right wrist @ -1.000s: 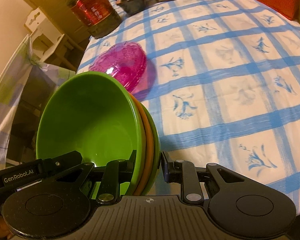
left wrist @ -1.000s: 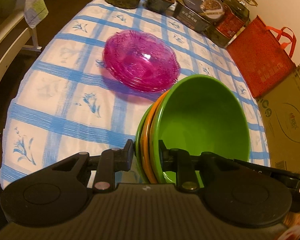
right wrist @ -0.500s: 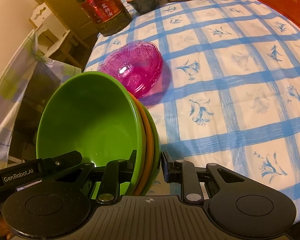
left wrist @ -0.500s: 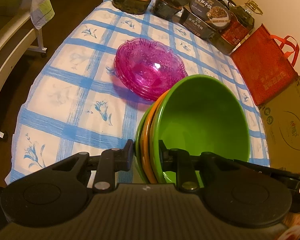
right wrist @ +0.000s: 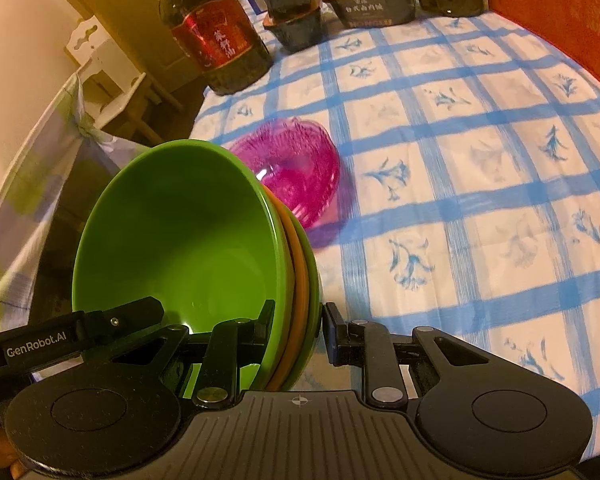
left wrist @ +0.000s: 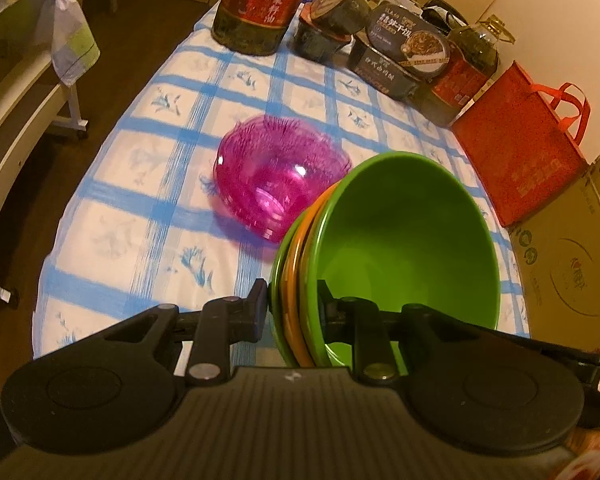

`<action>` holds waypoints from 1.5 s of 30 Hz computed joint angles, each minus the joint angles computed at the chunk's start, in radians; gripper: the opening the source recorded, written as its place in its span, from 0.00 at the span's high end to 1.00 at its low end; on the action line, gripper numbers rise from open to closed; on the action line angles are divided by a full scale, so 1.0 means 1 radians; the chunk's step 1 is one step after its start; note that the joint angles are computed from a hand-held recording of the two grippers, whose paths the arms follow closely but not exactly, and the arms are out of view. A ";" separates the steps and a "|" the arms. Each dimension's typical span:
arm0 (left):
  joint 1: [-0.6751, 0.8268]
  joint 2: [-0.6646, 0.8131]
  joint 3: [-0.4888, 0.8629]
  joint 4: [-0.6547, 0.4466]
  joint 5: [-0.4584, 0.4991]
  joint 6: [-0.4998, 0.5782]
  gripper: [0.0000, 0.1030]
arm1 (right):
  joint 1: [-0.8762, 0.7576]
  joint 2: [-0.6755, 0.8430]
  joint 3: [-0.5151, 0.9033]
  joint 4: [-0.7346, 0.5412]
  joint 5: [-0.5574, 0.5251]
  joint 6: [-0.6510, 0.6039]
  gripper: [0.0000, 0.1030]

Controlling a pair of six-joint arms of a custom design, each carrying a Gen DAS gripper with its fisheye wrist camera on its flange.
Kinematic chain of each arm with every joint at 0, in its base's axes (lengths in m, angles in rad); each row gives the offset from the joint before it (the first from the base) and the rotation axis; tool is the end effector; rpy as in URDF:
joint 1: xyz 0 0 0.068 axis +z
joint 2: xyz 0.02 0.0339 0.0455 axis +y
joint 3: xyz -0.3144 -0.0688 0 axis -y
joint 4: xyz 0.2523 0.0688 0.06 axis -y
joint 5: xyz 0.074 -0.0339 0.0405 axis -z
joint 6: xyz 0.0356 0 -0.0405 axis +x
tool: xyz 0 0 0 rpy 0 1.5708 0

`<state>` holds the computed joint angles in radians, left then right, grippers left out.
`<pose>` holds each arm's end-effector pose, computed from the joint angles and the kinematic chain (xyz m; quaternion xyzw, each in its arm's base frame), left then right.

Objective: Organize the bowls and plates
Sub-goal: 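Lower the bowl stack onto the pink plate stack with both grippers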

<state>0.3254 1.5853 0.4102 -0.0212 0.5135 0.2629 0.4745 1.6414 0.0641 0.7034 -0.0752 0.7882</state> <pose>0.2099 0.0523 0.1205 0.0176 0.9513 -0.1866 0.2447 0.1507 0.0804 0.0905 0.1340 0.9297 0.2299 0.2546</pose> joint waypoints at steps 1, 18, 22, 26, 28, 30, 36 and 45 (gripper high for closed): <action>-0.009 0.000 0.012 -0.006 -0.002 -0.011 0.80 | -0.014 -0.011 0.011 -0.021 -0.008 -0.011 0.76; -0.158 0.228 0.318 -0.035 -0.072 -0.173 0.80 | -0.245 0.107 0.359 -0.308 -0.163 -0.215 0.77; -0.178 0.315 0.410 -0.054 -0.084 -0.196 0.80 | -0.273 0.182 0.460 -0.362 -0.179 -0.252 0.77; -0.192 0.393 0.491 -0.073 -0.102 -0.206 0.80 | -0.291 0.265 0.551 -0.401 -0.199 -0.274 0.77; -0.195 0.432 0.530 -0.086 -0.109 -0.211 0.80 | -0.296 0.309 0.594 -0.422 -0.209 -0.278 0.76; -0.197 0.470 0.566 -0.097 -0.118 -0.210 0.80 | -0.298 0.351 0.632 -0.436 -0.218 -0.282 0.76; -0.195 0.556 0.635 -0.105 -0.143 -0.216 0.80 | -0.292 0.456 0.723 -0.455 -0.228 -0.275 0.76; -0.194 0.636 0.692 -0.112 -0.140 -0.221 0.80 | -0.294 0.540 0.783 -0.462 -0.234 -0.272 0.76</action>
